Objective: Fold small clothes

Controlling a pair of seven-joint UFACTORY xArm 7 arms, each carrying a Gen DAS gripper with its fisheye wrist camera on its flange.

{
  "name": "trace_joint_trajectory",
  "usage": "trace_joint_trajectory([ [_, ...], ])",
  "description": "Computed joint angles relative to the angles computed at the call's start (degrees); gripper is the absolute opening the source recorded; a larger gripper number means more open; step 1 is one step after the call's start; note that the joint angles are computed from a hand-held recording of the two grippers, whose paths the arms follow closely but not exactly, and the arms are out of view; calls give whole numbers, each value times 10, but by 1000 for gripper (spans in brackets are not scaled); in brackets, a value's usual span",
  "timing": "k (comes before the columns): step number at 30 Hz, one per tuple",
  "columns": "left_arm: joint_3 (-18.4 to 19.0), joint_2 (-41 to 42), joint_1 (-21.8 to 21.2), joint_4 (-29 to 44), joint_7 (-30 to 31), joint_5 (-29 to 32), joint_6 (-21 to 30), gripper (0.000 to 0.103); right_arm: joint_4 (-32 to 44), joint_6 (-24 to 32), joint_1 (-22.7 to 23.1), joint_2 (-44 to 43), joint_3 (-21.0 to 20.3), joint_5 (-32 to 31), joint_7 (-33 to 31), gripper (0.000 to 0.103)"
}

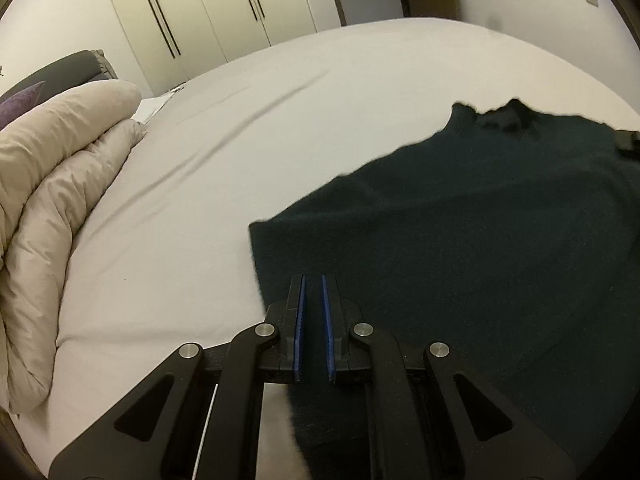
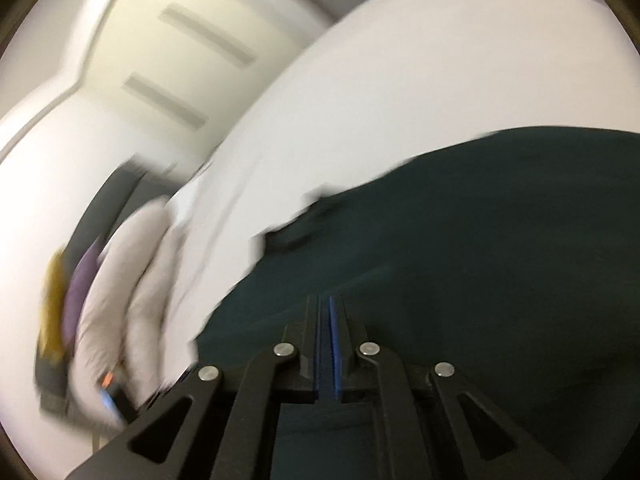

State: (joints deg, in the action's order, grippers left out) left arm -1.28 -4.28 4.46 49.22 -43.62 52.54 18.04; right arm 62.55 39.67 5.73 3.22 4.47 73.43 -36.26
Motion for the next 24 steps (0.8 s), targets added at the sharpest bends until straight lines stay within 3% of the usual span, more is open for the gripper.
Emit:
trace_joint_trajectory([
  [2, -7, 16, -8, 16, 6, 4, 21, 8, 25, 28, 11, 21, 13, 3, -21, 31],
  [5, 5, 40, -17, 24, -1, 2, 28, 7, 46, 9, 29, 63, 28, -35, 3, 34],
  [6, 11, 39, -17, 20, 8, -14, 15, 7, 47, -10, 36, 76, 22, -45, 22, 15],
  [7, 15, 40, -17, 19, 17, -28, 7, 7, 43, -14, 20, 83, 28, -32, 19, 4],
  [9, 20, 38, -16, 15, 16, -17, 0, 7, 25, 2, -23, 86, 44, 29, -18, 0],
  [11, 20, 27, -17, 10, -3, 1, 4, 8, 4, -15, -19, 68, 22, 41, -14, 0],
  [13, 15, 3, -15, -6, -27, 13, -1, 8, -33, -42, -22, 24, 17, 57, -20, 14],
  [15, 2, -12, -9, -19, -56, 44, -3, 8, -49, -3, -24, -3, 8, 95, -64, 33],
  [17, -13, 1, -16, -11, -47, 51, 36, 8, -49, 3, -7, -14, 12, 86, -75, 40],
  [19, -15, 16, -25, 4, -40, 53, 62, 7, -40, 5, 8, -4, 13, 60, -74, 54],
  [20, -13, 18, -29, 8, -31, 39, 69, 8, -33, 3, 19, 14, 6, 29, -46, 48],
  [21, -11, 12, -33, 9, -15, 14, 76, 8, -40, 13, 5, 13, 5, 21, -36, 21],
  [22, -10, -1, -37, 4, -8, 0, 85, 8, -49, 12, 0, 8, 0, 16, -24, 14],
  [23, -12, -13, -37, -2, -13, 2, 86, 8, -56, 15, -4, 4, -3, 11, -13, 15],
  [24, -17, -37, -36, -15, -27, 17, 86, 8, -78, 23, -15, -18, -12, 20, -14, 27],
])
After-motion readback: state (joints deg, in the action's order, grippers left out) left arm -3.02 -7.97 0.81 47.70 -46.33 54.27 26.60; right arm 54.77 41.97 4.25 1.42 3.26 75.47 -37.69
